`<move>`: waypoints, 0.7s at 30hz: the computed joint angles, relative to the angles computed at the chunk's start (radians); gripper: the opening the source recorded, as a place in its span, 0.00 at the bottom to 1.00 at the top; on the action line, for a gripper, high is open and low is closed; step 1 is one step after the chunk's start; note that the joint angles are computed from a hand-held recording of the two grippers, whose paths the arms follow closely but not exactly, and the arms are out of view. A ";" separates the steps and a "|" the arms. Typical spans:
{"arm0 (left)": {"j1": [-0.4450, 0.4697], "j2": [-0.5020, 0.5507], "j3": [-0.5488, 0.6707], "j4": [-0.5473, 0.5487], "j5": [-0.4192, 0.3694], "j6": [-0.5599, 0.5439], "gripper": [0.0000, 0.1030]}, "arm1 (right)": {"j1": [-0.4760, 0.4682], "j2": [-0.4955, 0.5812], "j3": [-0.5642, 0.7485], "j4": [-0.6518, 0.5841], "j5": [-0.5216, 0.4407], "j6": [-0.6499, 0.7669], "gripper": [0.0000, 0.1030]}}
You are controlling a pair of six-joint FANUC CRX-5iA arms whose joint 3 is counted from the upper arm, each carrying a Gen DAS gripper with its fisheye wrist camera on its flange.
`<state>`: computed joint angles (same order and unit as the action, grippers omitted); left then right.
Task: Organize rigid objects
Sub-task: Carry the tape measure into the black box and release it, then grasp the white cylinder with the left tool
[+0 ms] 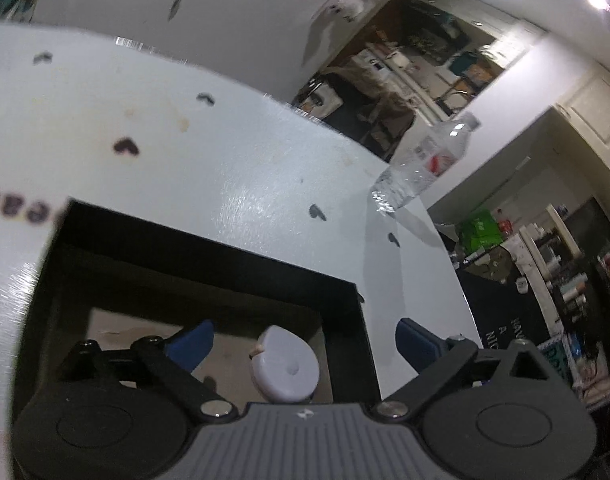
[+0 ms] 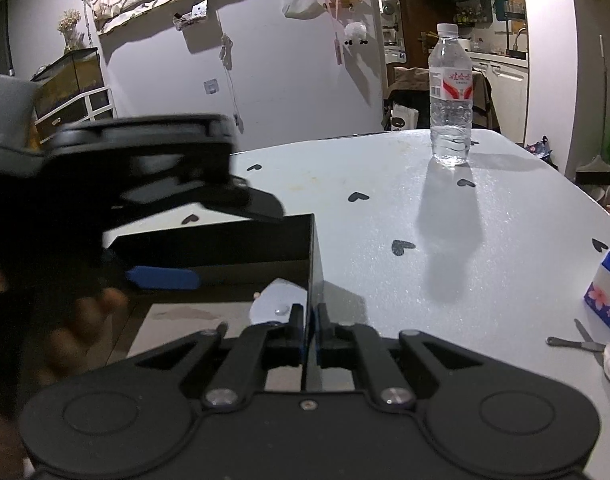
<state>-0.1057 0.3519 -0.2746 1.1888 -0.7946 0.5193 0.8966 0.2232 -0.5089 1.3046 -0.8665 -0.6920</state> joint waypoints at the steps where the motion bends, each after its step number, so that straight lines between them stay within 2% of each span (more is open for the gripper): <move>1: 0.005 -0.021 -0.024 0.018 0.005 -0.042 0.95 | 0.000 0.000 0.000 0.001 0.001 0.001 0.05; 6: 0.039 -0.149 -0.165 0.134 0.039 -0.276 0.96 | 0.000 -0.002 -0.003 0.003 0.003 0.002 0.06; 9: 0.056 -0.227 -0.252 0.233 0.094 -0.425 0.97 | 0.005 0.002 0.005 -0.010 -0.005 0.028 0.05; 15: 0.045 -0.373 -0.417 0.557 0.284 -0.737 0.98 | 0.010 0.003 0.009 -0.017 -0.012 0.040 0.05; 17: 0.038 -0.407 -0.452 0.661 0.340 -0.818 0.98 | 0.011 0.004 0.010 -0.015 -0.012 0.046 0.06; 20: 0.039 -0.433 -0.473 0.756 0.406 -0.908 0.96 | 0.011 0.004 0.009 -0.014 -0.012 0.063 0.06; 21: 0.013 -0.442 -0.477 0.837 0.462 -0.979 0.96 | 0.012 0.004 0.011 -0.018 -0.012 0.069 0.06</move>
